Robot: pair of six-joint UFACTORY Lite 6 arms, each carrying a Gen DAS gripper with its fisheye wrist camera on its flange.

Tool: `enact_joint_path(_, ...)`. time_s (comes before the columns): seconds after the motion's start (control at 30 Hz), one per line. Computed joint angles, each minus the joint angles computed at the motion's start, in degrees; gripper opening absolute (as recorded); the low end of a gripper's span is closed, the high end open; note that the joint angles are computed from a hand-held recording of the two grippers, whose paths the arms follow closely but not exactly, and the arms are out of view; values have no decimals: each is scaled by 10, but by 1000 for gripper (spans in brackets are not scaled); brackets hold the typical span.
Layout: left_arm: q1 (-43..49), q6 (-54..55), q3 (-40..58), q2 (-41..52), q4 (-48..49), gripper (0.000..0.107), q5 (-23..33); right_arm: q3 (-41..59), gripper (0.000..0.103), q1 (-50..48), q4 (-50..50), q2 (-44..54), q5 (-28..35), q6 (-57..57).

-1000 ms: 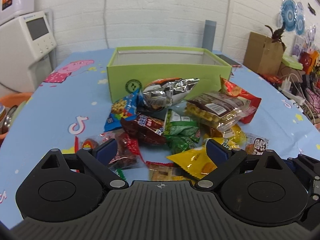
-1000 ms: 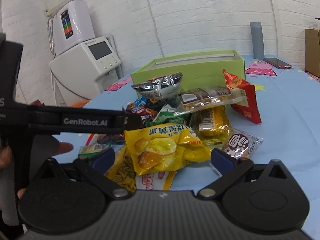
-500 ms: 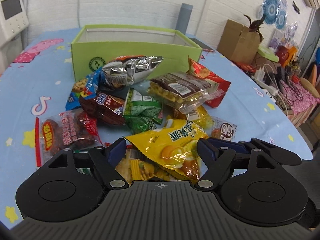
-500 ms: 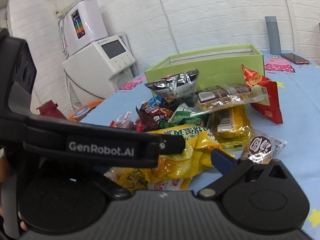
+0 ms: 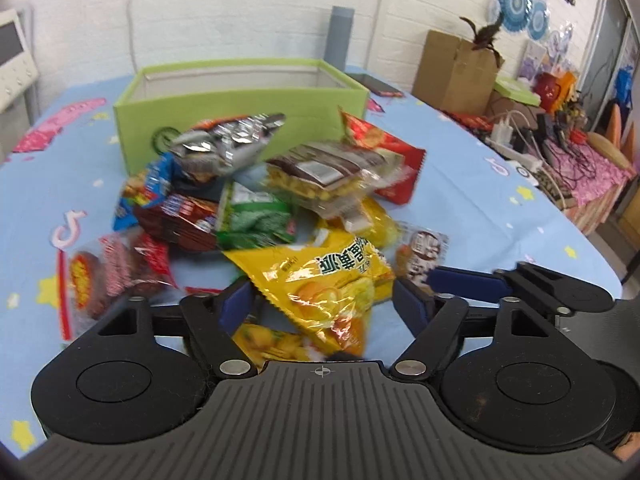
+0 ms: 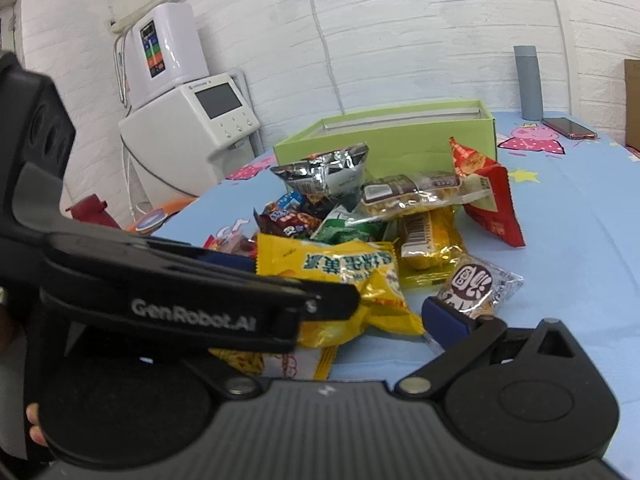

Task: Organize snacks
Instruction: 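Grasp the yellow chip bag with the left gripper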

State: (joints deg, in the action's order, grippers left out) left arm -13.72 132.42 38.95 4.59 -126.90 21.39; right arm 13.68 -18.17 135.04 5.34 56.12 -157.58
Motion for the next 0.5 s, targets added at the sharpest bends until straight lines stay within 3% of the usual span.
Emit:
enact_joint_path(0.1,36,-96,29,24,105,67,26,19,100,1,20,37,16,0)
enact_joint_path(0.23,42,-119,48,57,131,65,38,58,98,11,25,84,17,12)
enact_joint_path(0.37,61,-207,95,106,213,56,58,74,98,42,50,98,11,-7)
enact_joint_path(0.4,67,-220,106,120,227,47,67,80,97,46,48,101,9,-8)
enact_joint_path(0.47,81,-248,131,151,257,37,96,96,79,56,31,113,6,-4)
enact_joint_path(0.5,84,-238,130,151,250,33,100,97,79,68,45,112,2,-13)
